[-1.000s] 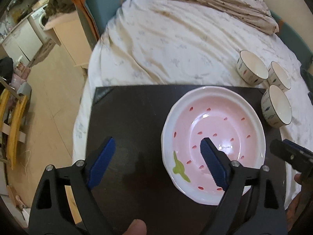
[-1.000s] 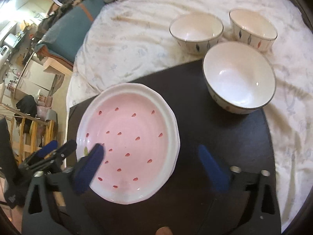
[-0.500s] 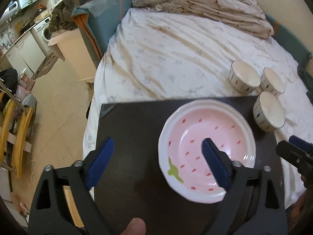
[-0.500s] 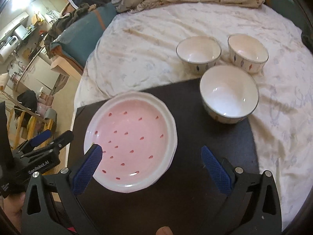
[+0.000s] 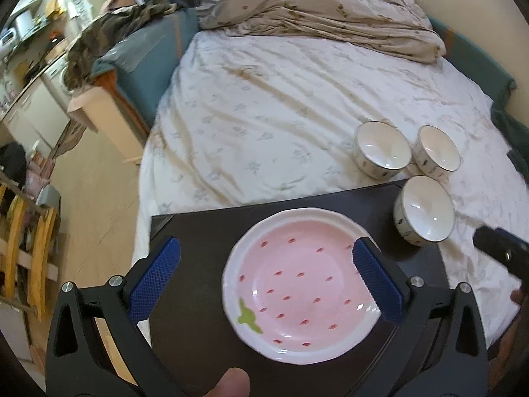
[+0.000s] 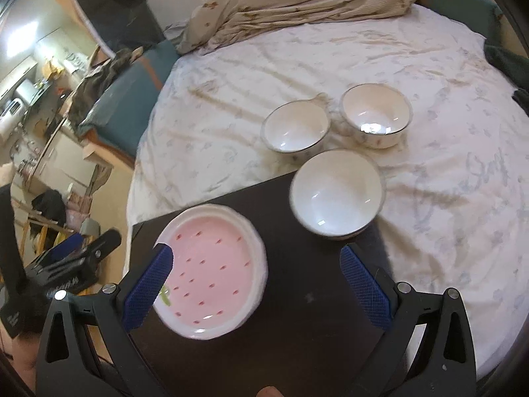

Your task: Organize plates and bowls

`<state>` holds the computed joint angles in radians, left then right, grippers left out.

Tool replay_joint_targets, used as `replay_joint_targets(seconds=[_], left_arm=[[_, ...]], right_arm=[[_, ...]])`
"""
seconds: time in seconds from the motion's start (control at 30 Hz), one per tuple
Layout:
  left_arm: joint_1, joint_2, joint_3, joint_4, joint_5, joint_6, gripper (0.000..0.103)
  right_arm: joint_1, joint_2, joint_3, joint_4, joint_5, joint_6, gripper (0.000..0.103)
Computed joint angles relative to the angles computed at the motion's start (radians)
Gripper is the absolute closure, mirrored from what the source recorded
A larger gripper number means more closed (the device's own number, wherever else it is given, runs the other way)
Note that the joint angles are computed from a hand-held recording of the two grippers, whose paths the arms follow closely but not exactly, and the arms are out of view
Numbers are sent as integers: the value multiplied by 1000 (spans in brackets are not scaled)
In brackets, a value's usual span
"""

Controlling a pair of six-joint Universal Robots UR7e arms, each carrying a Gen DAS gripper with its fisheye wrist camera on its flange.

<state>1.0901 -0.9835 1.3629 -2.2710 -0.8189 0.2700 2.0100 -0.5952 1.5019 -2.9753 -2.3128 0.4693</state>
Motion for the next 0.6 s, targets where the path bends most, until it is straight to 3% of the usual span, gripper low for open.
replay_joint_targets(seconds=[0.3,0.6], left_arm=[[-20,74,-65,78,-5,-52,0],[-24,162,-151,188,-10,-144,0]], right_arm=[[-58,-86,58,-3,-45,53,0],[-130,-143,111,22,-5,134,0]])
